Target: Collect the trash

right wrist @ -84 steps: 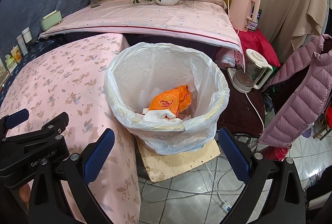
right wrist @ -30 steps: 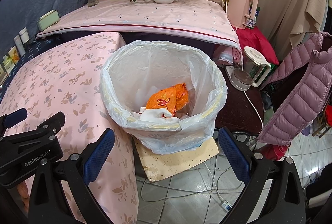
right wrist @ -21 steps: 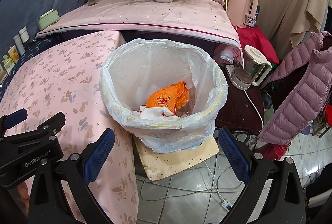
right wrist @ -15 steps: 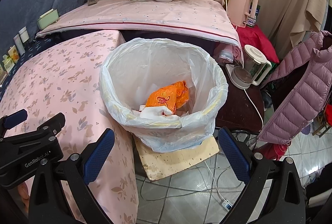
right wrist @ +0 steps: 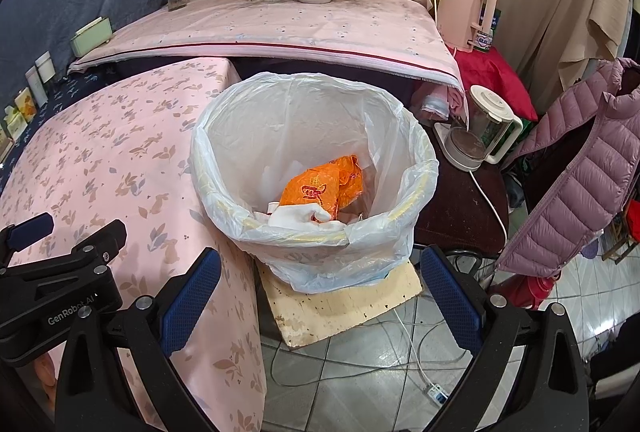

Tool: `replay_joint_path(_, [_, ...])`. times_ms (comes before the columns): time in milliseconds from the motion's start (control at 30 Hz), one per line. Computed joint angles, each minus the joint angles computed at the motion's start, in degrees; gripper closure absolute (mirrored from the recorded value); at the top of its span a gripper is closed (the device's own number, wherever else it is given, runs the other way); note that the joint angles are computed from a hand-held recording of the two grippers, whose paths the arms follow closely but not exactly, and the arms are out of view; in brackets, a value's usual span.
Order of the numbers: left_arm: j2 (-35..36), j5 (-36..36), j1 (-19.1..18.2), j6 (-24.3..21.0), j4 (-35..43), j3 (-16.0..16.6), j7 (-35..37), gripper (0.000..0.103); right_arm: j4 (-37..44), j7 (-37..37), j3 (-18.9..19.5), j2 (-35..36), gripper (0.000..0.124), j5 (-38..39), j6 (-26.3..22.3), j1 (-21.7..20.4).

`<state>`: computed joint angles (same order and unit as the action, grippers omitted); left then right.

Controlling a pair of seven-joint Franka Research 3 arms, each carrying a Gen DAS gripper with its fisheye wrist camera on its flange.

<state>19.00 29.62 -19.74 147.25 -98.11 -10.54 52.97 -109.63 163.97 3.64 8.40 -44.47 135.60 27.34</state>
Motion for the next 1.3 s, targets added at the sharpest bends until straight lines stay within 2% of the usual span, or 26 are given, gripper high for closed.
replay_joint_path(400, [0.2, -1.3, 0.2, -0.5, 0.2, -0.2, 1.4, 0.012, 0.4, -1.0, -0.2, 0.5, 0.028, 2.4, -0.8, 0.0])
replay_joint_path(667, [-0.3, 1.4, -0.4, 1.1, -0.5, 0.3, 0.3, 0.012, 0.2, -0.8, -0.3, 0.3, 0.028, 2.3, -0.5, -0.1])
replay_joint_path(1300, [-0.7, 2.7, -0.5, 2.4, -0.6, 0.3, -0.6, 0.012, 0.3, 0.6, -0.2, 0.0, 0.028, 1.4, -0.4, -0.3])
